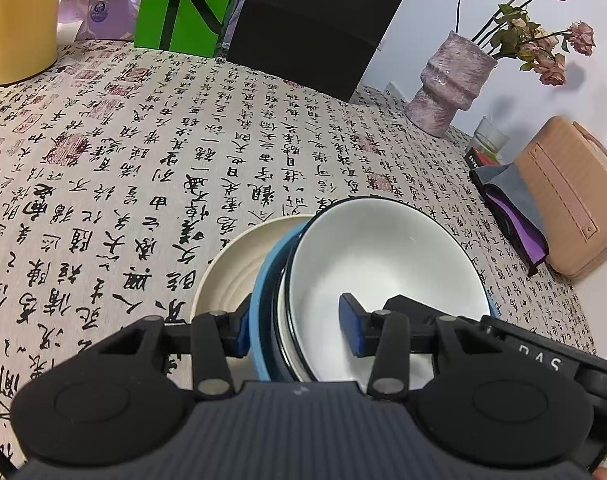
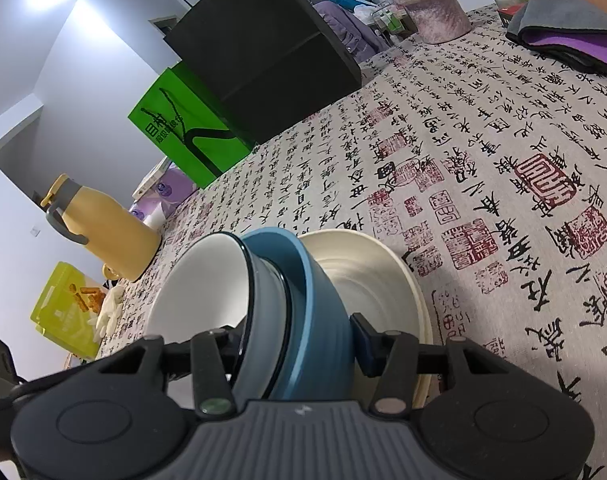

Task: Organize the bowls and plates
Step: 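Carry the bowl stack with both tools over the cream plate stack, then lower the bowl stack onto the cream plates and open both tools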

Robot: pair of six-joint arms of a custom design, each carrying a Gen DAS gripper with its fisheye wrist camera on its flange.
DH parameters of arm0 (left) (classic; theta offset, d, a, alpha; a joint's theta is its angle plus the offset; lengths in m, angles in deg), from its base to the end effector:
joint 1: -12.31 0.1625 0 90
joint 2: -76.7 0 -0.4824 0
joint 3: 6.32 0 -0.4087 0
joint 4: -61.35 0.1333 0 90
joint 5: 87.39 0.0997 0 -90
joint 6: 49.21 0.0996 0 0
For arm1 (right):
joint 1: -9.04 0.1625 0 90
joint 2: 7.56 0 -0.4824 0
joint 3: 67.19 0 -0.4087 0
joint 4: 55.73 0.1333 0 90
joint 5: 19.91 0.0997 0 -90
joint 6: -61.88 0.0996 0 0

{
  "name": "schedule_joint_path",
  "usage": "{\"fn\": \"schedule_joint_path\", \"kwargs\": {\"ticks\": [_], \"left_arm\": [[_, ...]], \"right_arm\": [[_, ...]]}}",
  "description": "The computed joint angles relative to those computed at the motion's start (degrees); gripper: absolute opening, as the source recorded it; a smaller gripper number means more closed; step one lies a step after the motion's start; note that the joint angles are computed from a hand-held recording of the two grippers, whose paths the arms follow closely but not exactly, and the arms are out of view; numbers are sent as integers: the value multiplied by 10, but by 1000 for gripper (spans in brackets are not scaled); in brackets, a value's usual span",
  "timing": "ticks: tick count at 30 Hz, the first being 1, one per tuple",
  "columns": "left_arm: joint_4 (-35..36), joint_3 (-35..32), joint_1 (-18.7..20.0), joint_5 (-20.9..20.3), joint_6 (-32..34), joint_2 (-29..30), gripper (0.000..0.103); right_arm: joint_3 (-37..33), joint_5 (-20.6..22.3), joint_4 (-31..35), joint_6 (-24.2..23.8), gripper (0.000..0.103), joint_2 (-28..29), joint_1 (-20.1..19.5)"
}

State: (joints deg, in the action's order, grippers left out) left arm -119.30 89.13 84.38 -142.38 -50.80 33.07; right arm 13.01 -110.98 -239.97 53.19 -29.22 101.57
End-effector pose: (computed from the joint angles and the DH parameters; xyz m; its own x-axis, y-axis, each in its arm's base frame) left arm -0.0437 -0.7538 0.1731 -0.8963 -0.1106 -0.4294 0.2150 0.7384 -0.6392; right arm 0.1667 -0.7941 -0.0308 -0.9824 -0.1554 0.1032 -0.1864 0.7970 -0.5746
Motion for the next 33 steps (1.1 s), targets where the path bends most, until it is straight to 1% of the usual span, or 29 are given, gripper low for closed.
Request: {"fn": "schedule_joint_path", "kwargs": {"ticks": [4, 7, 10, 12, 13, 15, 16, 18, 20, 22, 24, 25, 26, 28, 29, 30, 31, 32, 33], "left_arm": [[-2, 0, 0, -2, 0, 0, 43], [-5, 2, 1, -10, 1, -2, 44], [-10, 3, 0, -7, 7, -1, 44], [-16, 5, -1, -6, 12, -2, 50], [-22, 7, -2, -6, 16, -1, 53], [-37, 11, -4, -3, 24, -1, 62], [-45, 14, -5, -2, 27, -2, 64], [-60, 19, -6, 0, 34, -4, 72], [-75, 25, -7, 3, 39, -5, 75], [-90, 31, -8, 5, 45, -7, 77], [-106, 38, -8, 6, 50, -9, 82], [-117, 43, -8, 4, 54, -11, 83], [-131, 49, -9, 1, 60, -13, 85], [-158, 58, -10, -2, 69, -14, 92], [-178, 64, -11, -1, 77, -14, 96], [-198, 69, -12, 0, 85, -14, 98], [-216, 75, -14, 1, 93, -14, 99], [-238, 81, -15, 0, 105, -14, 102], [-256, 86, -17, -2, 115, -14, 103]], "right_arm": [[-2, 2, 5, -4, 47, 0, -1], [-2, 1, 3, -5, 47, -1, -2], [3, 13, 0, -7, 48, -4, -6], [7, 13, -10, -15, 49, -5, -5], [9, 15, -15, -19, 51, -6, -5], [15, 19, -26, -28, 54, -8, -4], [16, 21, -30, -32, 56, -9, -4], [21, 24, -41, -41, 60, -11, -5], [28, 27, -55, -50, 71, -13, -5], [36, 33, -66, -62, 73, -16, -6], [44, 36, -79, -73, 77, -18, -6], [49, 37, -87, -79, 83, -19, -6], [54, 38, -97, -87, 85, -20, -6], [64, 38, -116, -101, 87, -21, -6], [68, 36, -128, -109, 91, -21, -5], [73, 35, -138, -114, 94, -21, -4], [78, 33, -150, -119, 100, -22, -3], [83, 32, -163, -123, 103, -22, -3], [88, 31, -177, -128, 103, -21, -3]]}}
